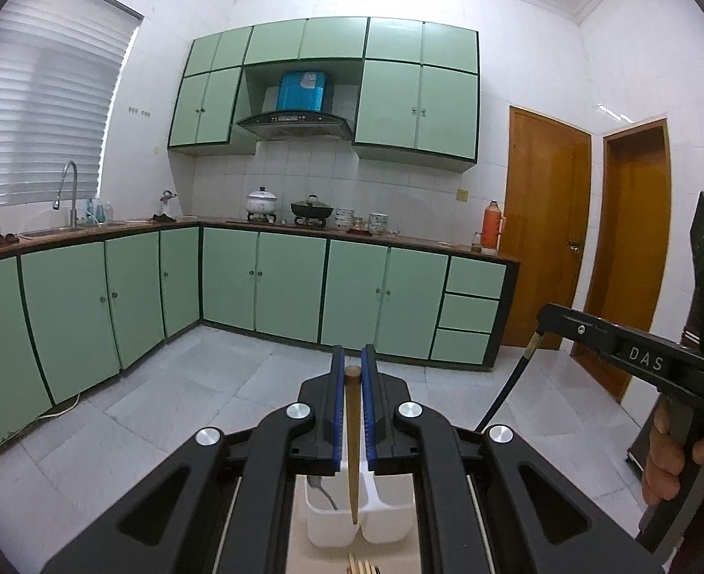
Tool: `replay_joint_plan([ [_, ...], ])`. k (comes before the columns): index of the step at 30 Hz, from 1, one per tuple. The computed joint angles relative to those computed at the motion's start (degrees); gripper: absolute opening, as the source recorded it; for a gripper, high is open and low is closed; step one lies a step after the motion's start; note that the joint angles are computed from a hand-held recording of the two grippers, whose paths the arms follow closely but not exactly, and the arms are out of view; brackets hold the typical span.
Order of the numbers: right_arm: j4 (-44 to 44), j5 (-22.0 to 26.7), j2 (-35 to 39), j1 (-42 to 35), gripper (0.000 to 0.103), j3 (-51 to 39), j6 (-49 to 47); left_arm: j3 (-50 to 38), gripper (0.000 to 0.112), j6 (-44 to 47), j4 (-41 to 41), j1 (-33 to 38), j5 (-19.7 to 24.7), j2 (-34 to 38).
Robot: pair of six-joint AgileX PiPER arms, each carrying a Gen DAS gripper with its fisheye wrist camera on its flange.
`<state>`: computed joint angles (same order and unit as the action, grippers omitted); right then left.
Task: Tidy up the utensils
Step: 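Lift both chopsticks and lower them into the white holder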
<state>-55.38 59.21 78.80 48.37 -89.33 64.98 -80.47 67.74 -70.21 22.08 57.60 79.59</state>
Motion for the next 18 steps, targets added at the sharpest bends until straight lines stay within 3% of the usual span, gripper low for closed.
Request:
replay_joint_plan([
  [5,3.43,-3.87,2.63,-6.06,0.006,-1.08,-3.71,-1.49,0.007,-0.69,1.18,-5.95,-7.43,3.03],
  [11,6.55,-8.65,4.58,-10.96,0.006,0.77,-4.82,-3.78,0.007,-0.96,1.71,-10.48,-13.27,6.95],
  [18,9.28,-12.55,6.75,-13.80,0.006,3.12,-5.00,-2.43,0.007,-0.26,3.98,-13.91,-16.95,11.02],
])
